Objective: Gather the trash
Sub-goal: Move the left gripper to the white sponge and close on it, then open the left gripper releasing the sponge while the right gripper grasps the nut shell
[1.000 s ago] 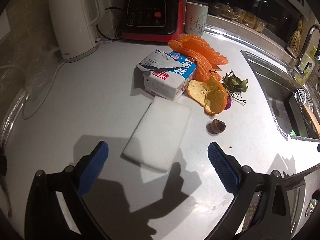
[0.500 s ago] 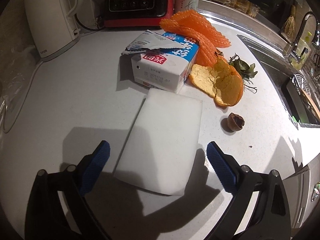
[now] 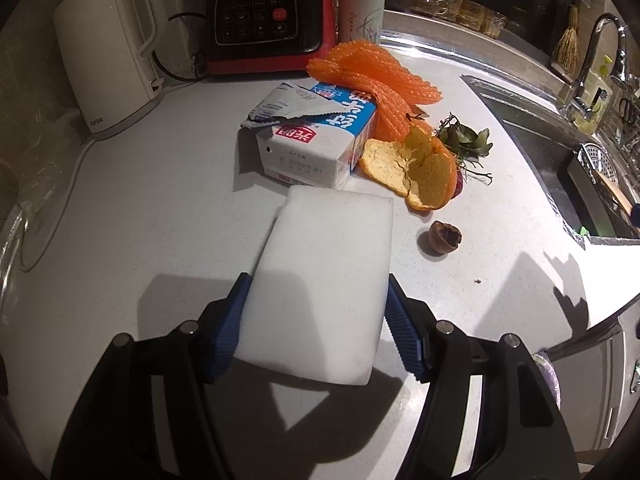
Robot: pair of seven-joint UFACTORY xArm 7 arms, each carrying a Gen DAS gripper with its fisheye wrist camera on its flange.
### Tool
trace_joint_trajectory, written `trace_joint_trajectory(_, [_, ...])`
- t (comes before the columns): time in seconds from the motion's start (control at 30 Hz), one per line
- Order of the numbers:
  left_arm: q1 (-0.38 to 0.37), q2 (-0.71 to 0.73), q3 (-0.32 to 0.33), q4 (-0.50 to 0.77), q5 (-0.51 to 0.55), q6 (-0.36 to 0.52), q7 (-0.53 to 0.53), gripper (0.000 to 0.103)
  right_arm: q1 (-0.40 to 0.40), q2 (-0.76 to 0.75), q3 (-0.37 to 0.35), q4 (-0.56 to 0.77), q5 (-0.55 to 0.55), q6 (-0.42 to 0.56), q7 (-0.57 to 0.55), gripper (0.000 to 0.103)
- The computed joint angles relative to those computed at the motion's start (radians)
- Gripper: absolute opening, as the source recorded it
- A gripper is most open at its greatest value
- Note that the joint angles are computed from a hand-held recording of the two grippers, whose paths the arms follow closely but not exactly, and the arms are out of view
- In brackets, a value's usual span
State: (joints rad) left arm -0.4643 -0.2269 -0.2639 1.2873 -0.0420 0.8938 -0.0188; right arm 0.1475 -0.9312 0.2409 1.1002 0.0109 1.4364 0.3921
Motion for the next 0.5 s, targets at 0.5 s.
trace_joint_trajectory(0.5, [0.044, -0.169, 0.01, -0.052, -0.008, 0.037, -0.072, 0.064, 0.049, 0.247, -0.009, -0.099, -0.024, -0.299, -0.03, 0.071])
